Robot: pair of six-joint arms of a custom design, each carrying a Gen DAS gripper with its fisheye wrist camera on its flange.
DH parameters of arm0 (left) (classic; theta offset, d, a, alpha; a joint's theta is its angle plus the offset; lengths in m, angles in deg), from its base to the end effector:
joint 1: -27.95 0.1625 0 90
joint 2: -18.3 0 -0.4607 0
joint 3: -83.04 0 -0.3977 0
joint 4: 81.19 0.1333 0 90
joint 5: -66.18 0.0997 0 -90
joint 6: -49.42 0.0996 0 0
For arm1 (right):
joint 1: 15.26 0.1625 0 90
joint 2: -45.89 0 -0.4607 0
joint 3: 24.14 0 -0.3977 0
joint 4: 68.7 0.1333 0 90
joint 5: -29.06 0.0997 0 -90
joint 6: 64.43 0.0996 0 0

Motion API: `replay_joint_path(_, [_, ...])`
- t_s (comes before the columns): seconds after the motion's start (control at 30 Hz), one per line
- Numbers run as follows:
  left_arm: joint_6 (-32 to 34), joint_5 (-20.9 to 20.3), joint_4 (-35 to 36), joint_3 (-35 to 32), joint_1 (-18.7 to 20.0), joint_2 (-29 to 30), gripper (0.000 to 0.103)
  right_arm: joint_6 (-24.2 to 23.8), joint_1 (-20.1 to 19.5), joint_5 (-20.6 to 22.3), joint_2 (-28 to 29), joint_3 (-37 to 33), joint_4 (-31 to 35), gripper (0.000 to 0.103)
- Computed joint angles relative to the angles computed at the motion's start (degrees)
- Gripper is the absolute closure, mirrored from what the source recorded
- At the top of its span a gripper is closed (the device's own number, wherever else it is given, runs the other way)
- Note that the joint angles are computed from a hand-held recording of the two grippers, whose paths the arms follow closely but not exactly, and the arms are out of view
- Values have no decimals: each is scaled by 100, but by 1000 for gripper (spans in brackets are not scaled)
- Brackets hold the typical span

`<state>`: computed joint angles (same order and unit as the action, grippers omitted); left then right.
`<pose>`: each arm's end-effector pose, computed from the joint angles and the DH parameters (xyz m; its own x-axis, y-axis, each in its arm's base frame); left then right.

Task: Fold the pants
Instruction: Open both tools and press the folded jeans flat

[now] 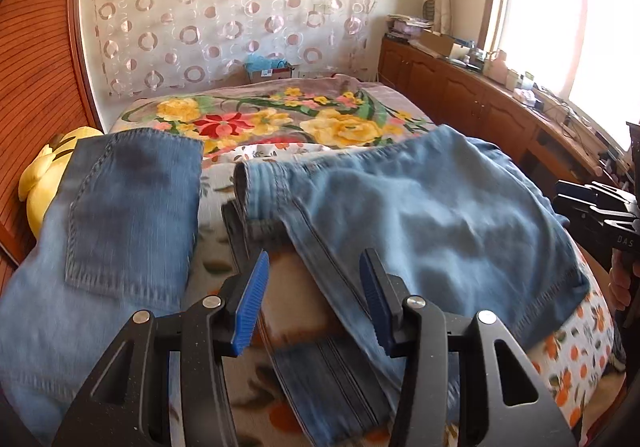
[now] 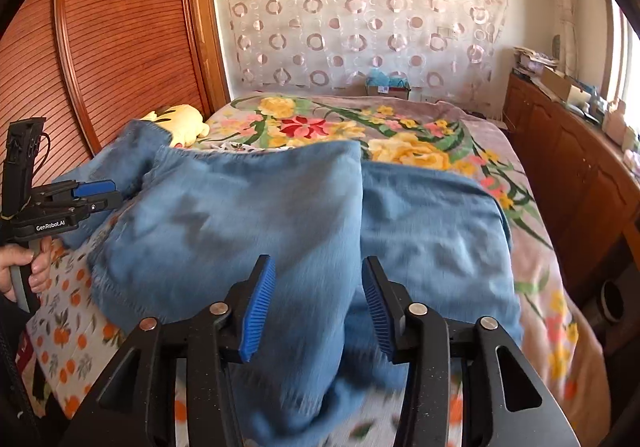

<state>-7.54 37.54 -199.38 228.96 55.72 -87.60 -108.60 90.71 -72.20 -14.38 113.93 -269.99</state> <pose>-0.1327 -0.3193 0.2827 -0.7609 -0.1053 -0.6402 0.4184 0.6744 -0.6083 0.2331 -0.4009 0.1474 -0.5377 -0.6779 0.5013 -0.8422 0.4593 -0.2823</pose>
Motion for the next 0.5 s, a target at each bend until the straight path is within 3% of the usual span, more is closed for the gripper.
replay_joint_path(0.2, [1296, -42, -1740, 9, 611, 458, 55, 87, 82, -196, 515, -837, 559, 54])
replay_joint_path(0.3, [1628, -202, -2167, -45, 884, 664, 58, 145, 104, -232, 716, -1229, 910, 54])
replay_joint_path(0.5, [1668, -387, -2387, -62, 1133, 933, 75, 68, 124, -430, 1101, -1885, 1457, 54])
